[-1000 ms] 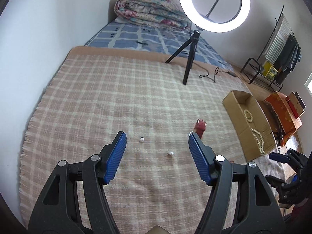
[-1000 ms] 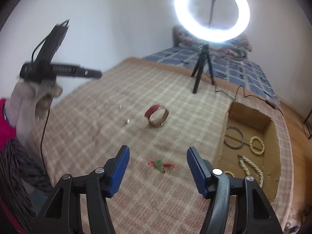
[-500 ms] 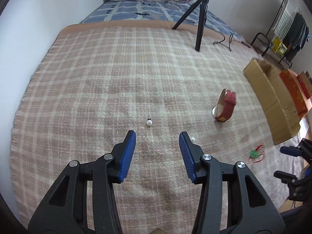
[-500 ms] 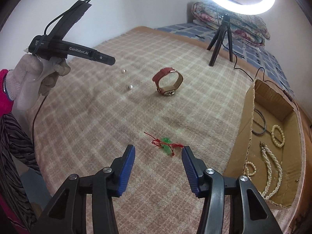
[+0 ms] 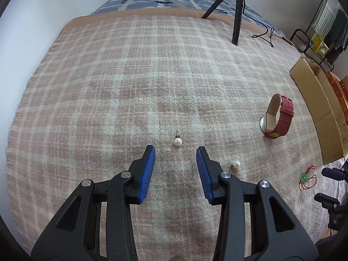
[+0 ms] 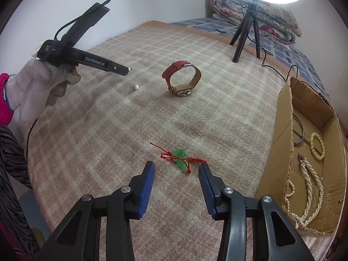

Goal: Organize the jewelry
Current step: 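Grasp a pearl earring with the left tool while the right tool grasps the green jade pendant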

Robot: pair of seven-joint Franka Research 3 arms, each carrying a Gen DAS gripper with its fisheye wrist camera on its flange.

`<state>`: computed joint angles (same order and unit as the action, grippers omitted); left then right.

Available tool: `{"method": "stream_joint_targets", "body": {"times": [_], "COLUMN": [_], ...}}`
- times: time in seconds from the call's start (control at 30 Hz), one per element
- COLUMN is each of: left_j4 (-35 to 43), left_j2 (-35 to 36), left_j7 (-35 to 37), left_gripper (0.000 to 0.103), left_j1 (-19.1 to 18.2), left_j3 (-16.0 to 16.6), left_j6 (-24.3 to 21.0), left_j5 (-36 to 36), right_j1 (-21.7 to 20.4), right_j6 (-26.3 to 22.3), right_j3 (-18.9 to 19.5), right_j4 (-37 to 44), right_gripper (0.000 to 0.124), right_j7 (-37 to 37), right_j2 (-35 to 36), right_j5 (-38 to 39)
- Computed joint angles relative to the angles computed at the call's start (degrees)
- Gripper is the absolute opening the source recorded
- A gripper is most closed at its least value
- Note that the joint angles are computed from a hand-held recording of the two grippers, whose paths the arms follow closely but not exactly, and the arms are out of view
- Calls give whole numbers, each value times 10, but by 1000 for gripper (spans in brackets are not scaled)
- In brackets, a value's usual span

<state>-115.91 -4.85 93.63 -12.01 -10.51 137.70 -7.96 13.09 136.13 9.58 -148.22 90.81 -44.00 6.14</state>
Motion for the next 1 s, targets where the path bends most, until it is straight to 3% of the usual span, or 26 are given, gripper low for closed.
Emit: {"method": "stream_joint_targets", "body": {"times": [0.37,0.67,1.0], "left_j4": [12,12,14], "left_j2": [17,20,24], "left_j7": [11,21,24], "left_gripper": [36,24,21], "left_j1": [3,3,2], "left_j3": [-3,-6,-6], "left_j6": [3,8,10], "left_j5": [-2,2,-1], "right_j1": [0,0,-3], "right_j6": [4,1,9], "right_j3": [-4,-11,-17], "right_j4": [5,6,3], "right_gripper": [43,41,34], "right_j7": [-3,-9,-2], "right_j2": [22,36,45], "right_j5": [-2,5,19]}}
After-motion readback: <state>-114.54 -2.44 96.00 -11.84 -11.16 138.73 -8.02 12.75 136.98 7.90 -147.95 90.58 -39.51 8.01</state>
